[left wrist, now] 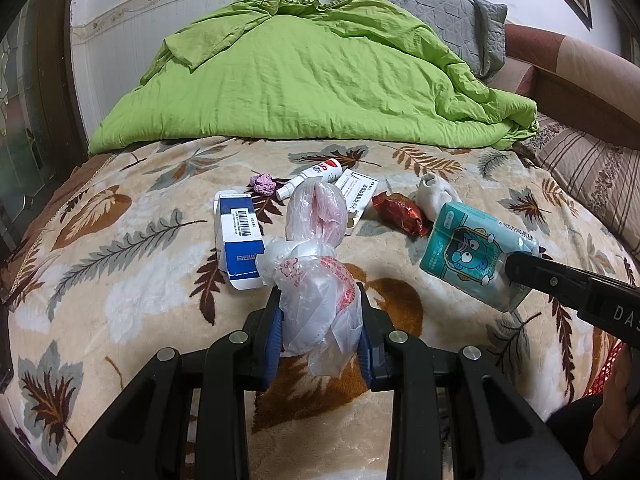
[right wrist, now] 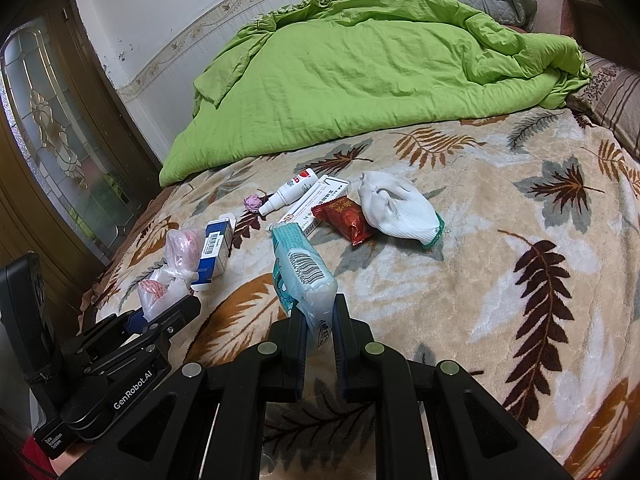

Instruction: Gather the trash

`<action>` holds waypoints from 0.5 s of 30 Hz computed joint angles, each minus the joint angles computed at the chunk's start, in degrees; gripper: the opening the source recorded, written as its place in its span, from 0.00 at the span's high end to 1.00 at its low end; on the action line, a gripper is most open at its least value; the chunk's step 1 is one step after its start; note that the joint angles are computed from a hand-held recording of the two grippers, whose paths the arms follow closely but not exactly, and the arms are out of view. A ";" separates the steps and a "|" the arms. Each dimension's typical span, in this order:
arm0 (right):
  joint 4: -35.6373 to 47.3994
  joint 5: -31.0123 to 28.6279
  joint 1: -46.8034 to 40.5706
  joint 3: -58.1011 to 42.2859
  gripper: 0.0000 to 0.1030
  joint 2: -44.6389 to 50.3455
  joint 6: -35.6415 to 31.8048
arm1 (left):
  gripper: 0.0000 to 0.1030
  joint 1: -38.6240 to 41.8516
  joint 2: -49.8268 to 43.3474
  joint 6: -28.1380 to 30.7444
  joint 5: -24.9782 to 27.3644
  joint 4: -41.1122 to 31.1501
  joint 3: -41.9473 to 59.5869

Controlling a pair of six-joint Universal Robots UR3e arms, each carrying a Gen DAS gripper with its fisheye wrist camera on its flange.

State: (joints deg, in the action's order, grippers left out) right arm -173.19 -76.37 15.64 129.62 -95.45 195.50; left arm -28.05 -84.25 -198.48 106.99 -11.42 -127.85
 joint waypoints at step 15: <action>-0.03 0.09 -0.06 0.08 0.88 -0.04 -0.04 | 0.71 -0.36 -0.16 -0.15 0.35 -0.12 0.21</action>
State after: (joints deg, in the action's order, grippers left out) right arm -173.22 -76.28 15.58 129.70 -95.48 195.47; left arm -28.41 -84.41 -198.63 107.34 -11.55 -127.64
